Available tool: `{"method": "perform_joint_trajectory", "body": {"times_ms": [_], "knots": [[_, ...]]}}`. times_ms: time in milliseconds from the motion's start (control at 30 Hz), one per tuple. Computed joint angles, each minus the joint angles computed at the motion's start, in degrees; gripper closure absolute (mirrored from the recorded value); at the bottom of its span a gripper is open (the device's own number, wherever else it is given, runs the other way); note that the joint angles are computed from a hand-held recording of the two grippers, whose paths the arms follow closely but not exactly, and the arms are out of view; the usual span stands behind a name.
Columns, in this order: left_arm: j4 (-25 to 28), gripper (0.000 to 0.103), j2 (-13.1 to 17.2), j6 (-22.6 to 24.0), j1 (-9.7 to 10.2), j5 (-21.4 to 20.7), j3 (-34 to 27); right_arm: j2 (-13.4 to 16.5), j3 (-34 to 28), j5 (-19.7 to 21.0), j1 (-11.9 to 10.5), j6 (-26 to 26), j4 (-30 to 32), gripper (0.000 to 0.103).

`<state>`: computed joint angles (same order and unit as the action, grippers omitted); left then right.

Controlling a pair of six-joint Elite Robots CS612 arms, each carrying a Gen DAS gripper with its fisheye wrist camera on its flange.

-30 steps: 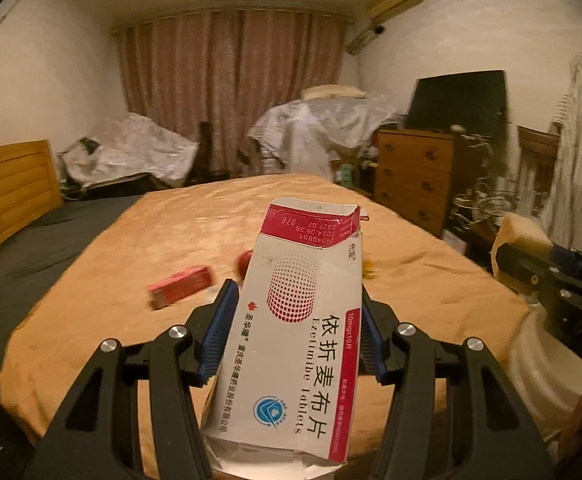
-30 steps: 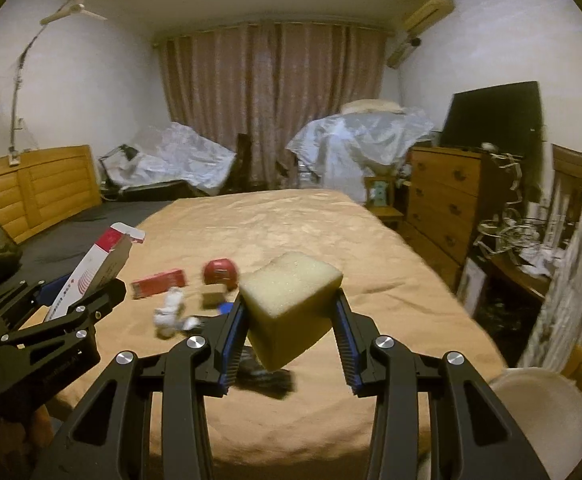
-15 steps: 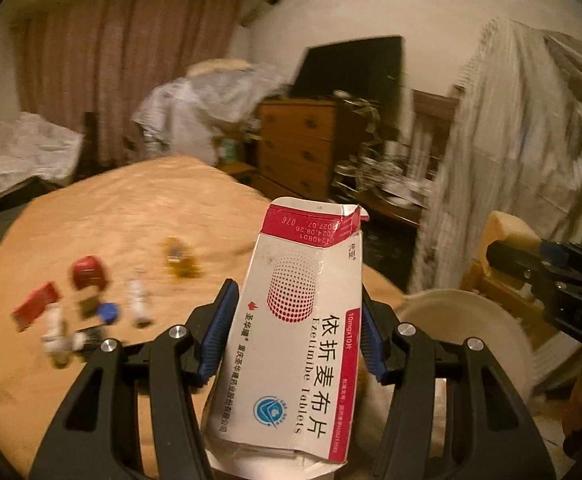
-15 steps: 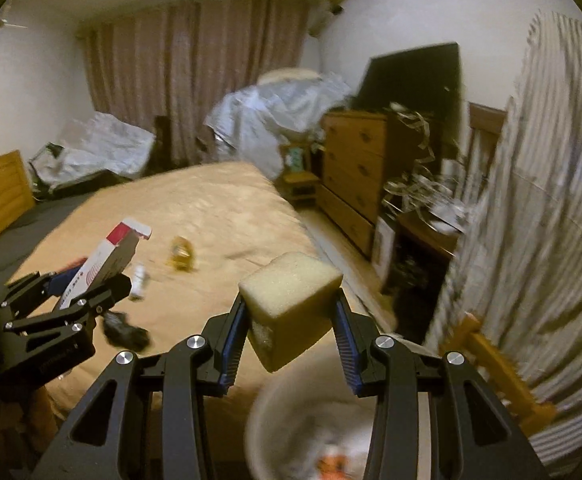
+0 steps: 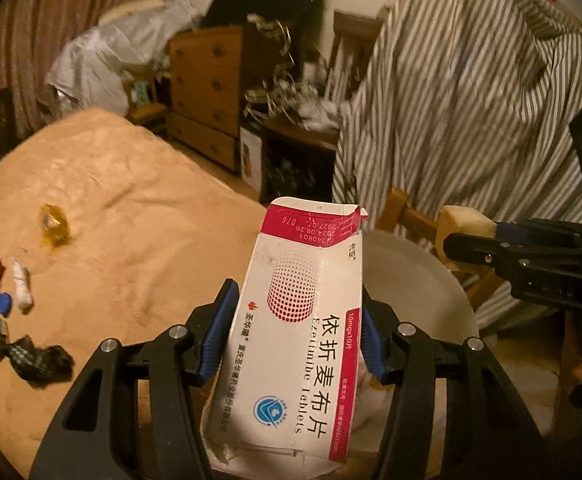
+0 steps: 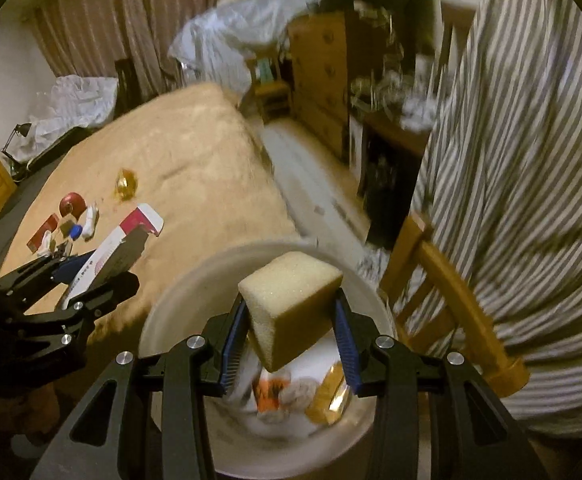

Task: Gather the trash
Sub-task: 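Carry the medicine box and sponge block over the white bucket with both tools, then open both tools to drop the box and sponge into the bucket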

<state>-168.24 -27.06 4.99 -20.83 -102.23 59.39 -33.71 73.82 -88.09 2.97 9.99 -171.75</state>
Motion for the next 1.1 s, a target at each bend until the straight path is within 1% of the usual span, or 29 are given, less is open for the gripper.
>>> {"method": "perform_joint_trajectory", "body": {"times_ms": [100, 200, 233, 367, 533, 567, 600, 633, 667, 700, 900, 1100], "knots": [[4.9, 0.050, 0.8, 1.3, -0.20, -0.9, -1.9, 0.8, -1.5, 2.6, -0.9, -0.1, 5.3, 0.061], [8.6, 0.049, 1.5, 2.1, -0.37, -0.7, -3.4, 1.4, -2.3, 4.2, -1.0, -0.3, 8.9, 0.060], [9.9, 0.049, 1.8, 2.5, -0.40, -0.8, -3.9, 1.5, -2.5, 4.2, -0.7, 0.0, 9.5, 0.060], [11.5, 0.049, 2.2, 3.0, -0.61, -0.5, -4.8, 1.9, -2.6, 4.5, -0.8, -0.2, 10.0, 0.060], [11.1, 0.048, 2.2, 3.0, -0.67, -0.4, -4.7, 2.0, -2.5, 4.7, -0.9, -0.1, 9.7, 0.060], [11.2, 0.045, 2.2, 3.1, -0.66, -0.4, -4.8, 1.9, -2.4, 4.7, -0.9, -0.1, 9.6, 0.060], [11.2, 0.041, 2.3, 3.2, -0.67, -0.5, -4.8, 1.9, -2.3, 5.1, -0.9, 0.1, 9.4, 0.058], [10.7, 0.027, 2.3, 3.4, -0.74, 0.0, -4.7, 2.0, -2.3, 5.8, -1.1, 0.3, 9.2, 0.057], [9.7, 0.021, 2.2, 3.2, -0.82, 0.6, -4.4, 2.0, -2.3, 6.0, -1.1, 0.7, 8.9, 0.049], [9.3, 0.021, 2.2, 3.1, -0.82, 0.9, -4.4, 2.0, -2.1, 5.8, -1.1, 0.9, 8.3, 0.046], [9.6, 0.021, 2.4, 2.7, -0.67, 0.9, -4.9, 1.9, -1.5, 6.3, -1.3, 1.6, 6.7, 0.046], [8.5, 0.021, 2.0, 2.6, -0.34, 0.6, -4.2, 1.5, -0.7, 6.2, -1.2, 1.7, 5.2, 0.046]]}}
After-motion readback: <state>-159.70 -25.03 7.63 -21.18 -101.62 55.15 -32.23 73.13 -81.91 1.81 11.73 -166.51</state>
